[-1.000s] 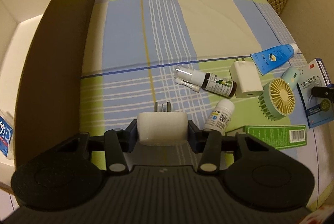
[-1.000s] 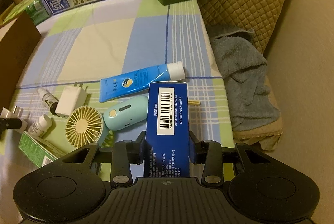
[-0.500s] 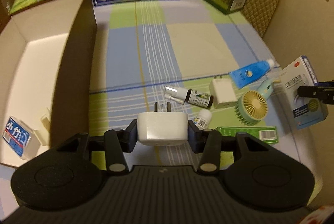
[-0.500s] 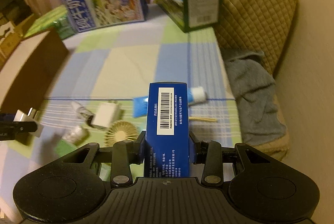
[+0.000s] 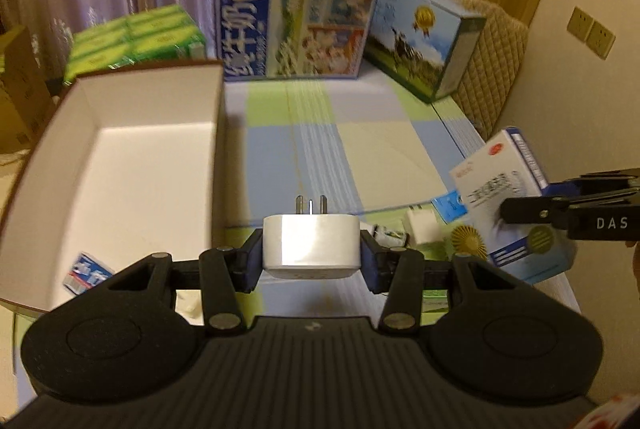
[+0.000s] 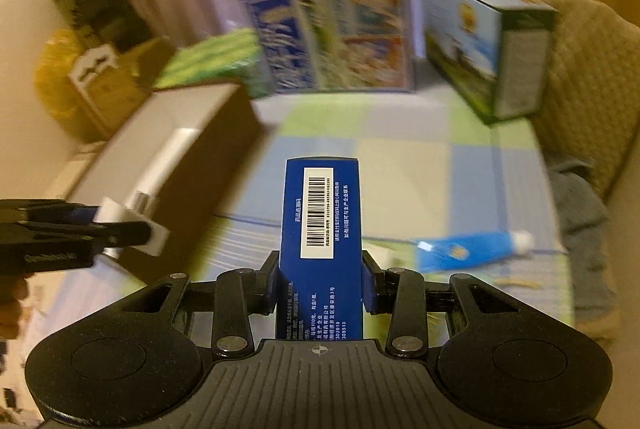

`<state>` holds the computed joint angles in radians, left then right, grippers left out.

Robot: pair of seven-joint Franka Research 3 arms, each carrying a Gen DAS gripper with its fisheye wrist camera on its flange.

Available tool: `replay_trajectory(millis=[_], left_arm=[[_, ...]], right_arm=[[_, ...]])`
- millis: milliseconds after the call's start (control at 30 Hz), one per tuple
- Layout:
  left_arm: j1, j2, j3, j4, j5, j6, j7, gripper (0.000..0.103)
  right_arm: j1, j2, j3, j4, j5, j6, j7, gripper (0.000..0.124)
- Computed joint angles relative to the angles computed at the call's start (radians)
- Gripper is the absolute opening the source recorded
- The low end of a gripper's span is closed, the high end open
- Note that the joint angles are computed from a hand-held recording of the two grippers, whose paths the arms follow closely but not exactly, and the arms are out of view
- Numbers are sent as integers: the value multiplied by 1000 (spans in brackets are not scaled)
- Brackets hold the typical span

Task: Organize rigid objects
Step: 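Carry the plug adapter and blue medicine box over the shoebox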

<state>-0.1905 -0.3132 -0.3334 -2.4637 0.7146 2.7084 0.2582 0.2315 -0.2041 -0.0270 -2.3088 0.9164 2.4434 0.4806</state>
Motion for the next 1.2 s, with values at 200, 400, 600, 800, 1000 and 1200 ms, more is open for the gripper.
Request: replay_trajectory(millis=[200,400,600,800,1000,1200], left_arm=[[10,-148,46,-102,-40,-10,75,43],[50,-277,99,-191,-99,-28,208,43],[118,-307,162,-238,-155,-3,359,43],[164,-238,219,-243,-229,51,509,43],[169,-124,276,-229,-341,127,662,43],[166,-19,305,-193,-451,164,795,43]], right_arm=[[75,-8,41,29,99,-62,6,36],[155,44,108,82,148,-11,38,36],[220,155,175,167,79,113,143,36],[264,282,214,240,-151,237,351,36],[306,394,206,306,-455,293,608,36],[337,473,178,377,-662,282,801,36]])
